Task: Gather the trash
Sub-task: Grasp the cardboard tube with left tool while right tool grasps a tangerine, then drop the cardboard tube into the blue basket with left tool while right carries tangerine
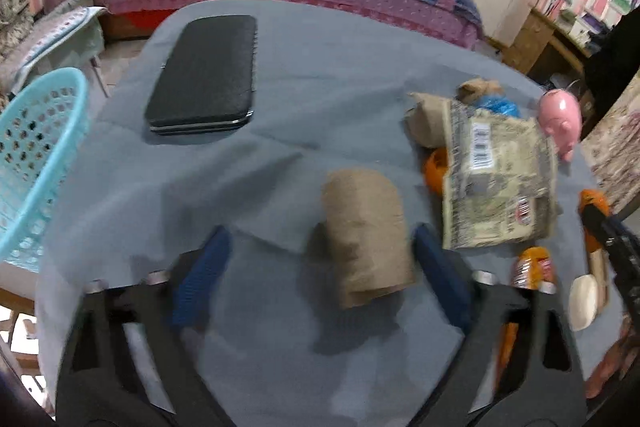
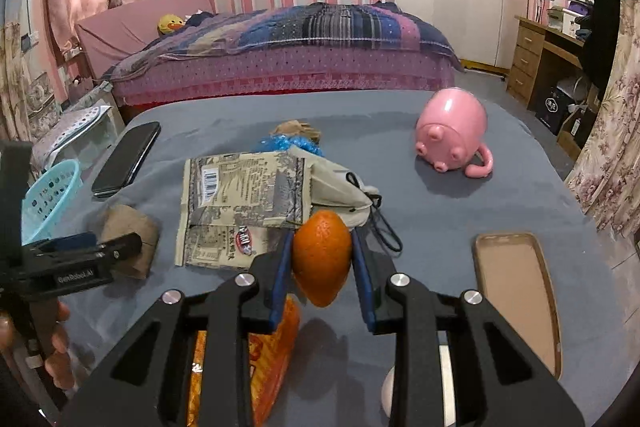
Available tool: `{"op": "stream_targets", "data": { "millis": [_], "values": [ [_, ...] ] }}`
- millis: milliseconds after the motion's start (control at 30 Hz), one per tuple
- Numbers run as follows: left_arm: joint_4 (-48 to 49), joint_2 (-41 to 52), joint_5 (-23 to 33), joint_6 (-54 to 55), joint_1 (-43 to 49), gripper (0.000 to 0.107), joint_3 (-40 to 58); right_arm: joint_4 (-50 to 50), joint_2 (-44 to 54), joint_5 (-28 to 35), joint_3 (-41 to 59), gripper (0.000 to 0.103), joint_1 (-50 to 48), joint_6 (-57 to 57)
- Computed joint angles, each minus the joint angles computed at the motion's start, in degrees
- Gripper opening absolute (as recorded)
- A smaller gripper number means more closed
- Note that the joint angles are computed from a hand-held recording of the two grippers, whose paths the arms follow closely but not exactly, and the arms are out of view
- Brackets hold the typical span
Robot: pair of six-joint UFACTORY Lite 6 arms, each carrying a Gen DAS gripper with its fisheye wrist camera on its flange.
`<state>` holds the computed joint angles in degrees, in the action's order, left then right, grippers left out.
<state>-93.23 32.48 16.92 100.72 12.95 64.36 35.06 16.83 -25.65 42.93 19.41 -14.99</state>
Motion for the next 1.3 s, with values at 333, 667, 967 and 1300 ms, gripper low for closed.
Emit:
{"op": "stream_targets", "data": {
  "millis": [333, 667, 967, 1300],
  "values": [
    [3.16, -2.8, 5.66, 2.86, 1.47, 0.038, -3.29, 5.03, 3.78, -0.4, 3.76, 0.03, 3.06, -3.52],
    [-2.9, -10.37, 4.75, 12.28, 7.84, 0.036, -6.74, 9.68, 4.98, -1.65, 5.05, 0.03, 6.0, -7.54],
    [-1.32, -12.11, 6.32, 11.66, 14.9, 0.036, -3.66, 11.49, 5.53, -3.31, 6.29, 0.03, 8.51, -7.94],
    [-1.27, -6.47, 6.13, 12.53, 21.69, 0.036, 4.87, 20.21, 11.86, -4.11, 16.87, 0.03, 15.25, -17.69]
  ]
}}
